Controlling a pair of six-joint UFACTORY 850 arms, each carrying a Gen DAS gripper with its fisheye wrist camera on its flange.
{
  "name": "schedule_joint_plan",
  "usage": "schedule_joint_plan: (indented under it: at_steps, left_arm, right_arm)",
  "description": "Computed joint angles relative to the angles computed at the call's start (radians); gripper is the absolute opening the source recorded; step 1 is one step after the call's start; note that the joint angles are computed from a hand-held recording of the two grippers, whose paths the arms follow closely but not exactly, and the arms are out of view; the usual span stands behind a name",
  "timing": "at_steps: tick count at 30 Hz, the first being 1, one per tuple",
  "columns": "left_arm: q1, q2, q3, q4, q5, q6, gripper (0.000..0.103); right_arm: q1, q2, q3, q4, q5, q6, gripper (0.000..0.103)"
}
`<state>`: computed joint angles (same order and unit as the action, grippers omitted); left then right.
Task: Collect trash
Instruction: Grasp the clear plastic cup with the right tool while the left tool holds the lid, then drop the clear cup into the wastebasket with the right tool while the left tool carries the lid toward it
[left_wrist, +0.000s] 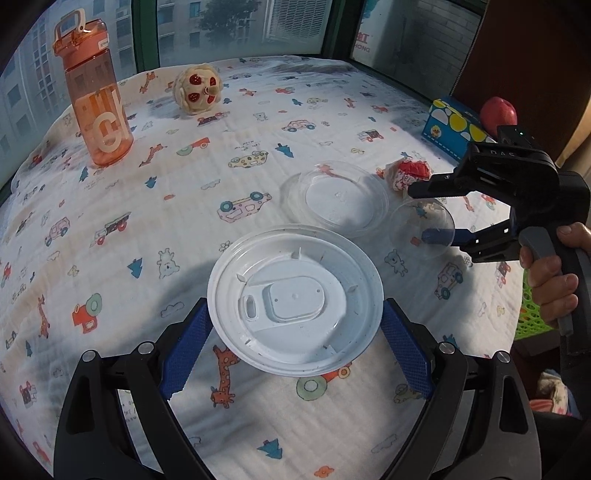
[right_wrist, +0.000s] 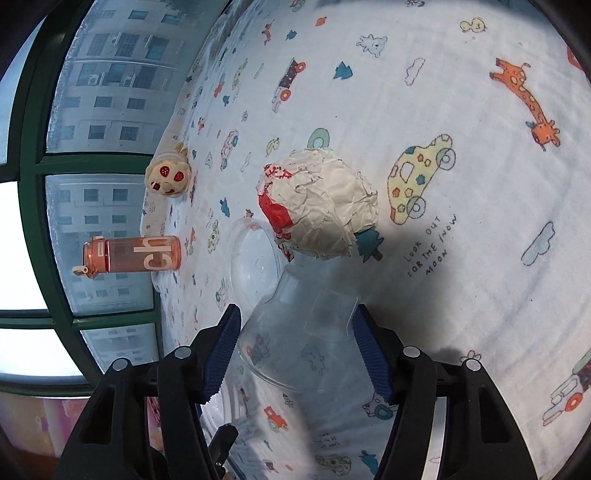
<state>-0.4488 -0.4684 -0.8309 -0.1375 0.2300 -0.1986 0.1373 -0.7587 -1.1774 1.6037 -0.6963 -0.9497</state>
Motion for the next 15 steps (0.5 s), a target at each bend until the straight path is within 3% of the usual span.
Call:
schedule_joint_plan:
  at_steps: [9, 15]
  left_arm:
    - [-0.030, 0.011, -0.004, -0.036, 0.001, 0.026, 0.089]
    - [-0.081, 0.022, -0.023, -0.077, -0.003, 0.066, 0.089]
  right_arm:
    - [0.001, 0.149, 0.151, 0.096, 0.066, -0.298, 0.060]
    - [-0.035, 0.307, 0.323, 0.281, 0.143, -0.613, 0.060]
